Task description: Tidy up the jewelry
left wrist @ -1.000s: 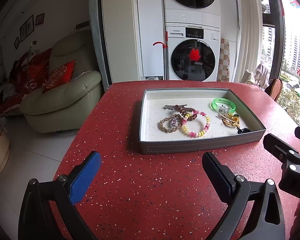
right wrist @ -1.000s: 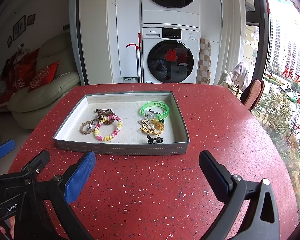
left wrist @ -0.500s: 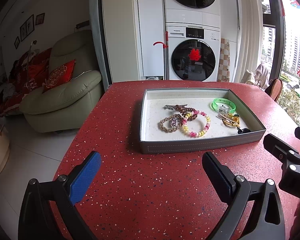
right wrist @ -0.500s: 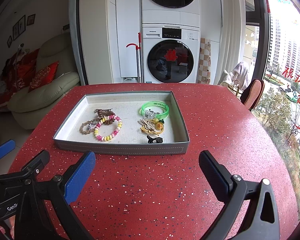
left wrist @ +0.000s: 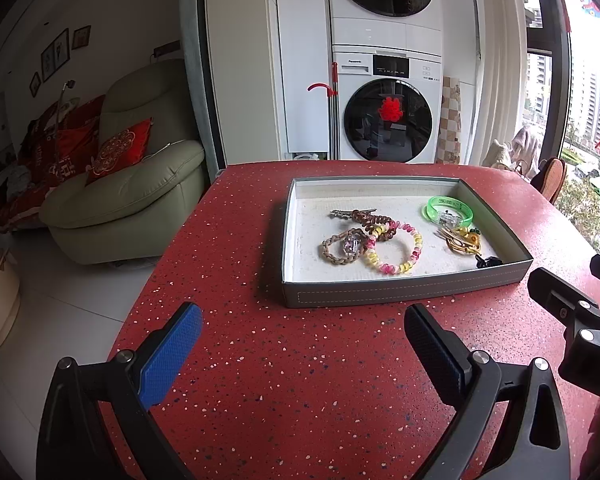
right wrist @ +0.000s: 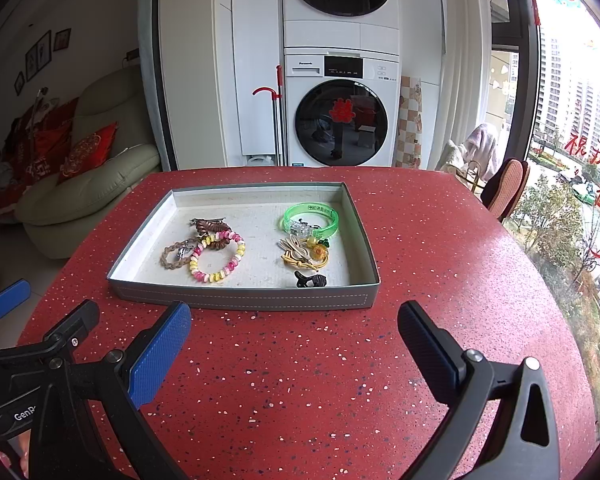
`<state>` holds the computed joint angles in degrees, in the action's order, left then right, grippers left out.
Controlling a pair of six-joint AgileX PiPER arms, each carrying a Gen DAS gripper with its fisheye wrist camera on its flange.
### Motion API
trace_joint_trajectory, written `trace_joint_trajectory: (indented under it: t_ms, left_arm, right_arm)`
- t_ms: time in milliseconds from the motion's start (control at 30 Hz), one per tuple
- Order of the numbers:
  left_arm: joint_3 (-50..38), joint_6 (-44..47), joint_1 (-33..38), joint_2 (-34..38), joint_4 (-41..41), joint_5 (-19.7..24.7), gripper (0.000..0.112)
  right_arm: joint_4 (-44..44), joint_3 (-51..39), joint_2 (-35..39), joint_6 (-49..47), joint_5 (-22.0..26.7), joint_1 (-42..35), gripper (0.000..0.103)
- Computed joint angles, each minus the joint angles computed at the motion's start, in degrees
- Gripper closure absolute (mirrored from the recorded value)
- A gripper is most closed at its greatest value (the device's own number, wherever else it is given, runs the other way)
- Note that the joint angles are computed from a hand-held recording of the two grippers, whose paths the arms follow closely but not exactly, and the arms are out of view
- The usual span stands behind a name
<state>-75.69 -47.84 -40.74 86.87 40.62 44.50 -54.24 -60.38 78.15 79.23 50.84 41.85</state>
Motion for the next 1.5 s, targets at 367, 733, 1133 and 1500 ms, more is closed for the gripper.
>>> trace_joint_trajectory:
  t_ms: [367, 733, 1133, 1500]
  left_arm:
    - [0.1, -0.4, -0.2, 0.0, 0.3, 0.1, 0.009]
    - [0.1, -1.1, -0.6, 0.1, 0.6, 0.8, 0.009]
    - [0.1, -1.4, -0.9, 0.2, 0.5, 1.1, 0.009]
    - [0.0, -1.7, -0.6, 0.3, -0.3, 1.2, 0.009]
  right_arm:
    - [0.0, 0.0, 0.0, 0.0, -0.1, 0.0, 0.000]
    - [0.0, 0.1, -0.1, 0.0, 0.0, 0.0, 0.000]
    - [0.0, -0.1, 0.1, 0.1, 0.0, 0.1, 0.000]
    - [0.1, -0.1, 0.1, 0.1, 0.1, 0.1, 0.000]
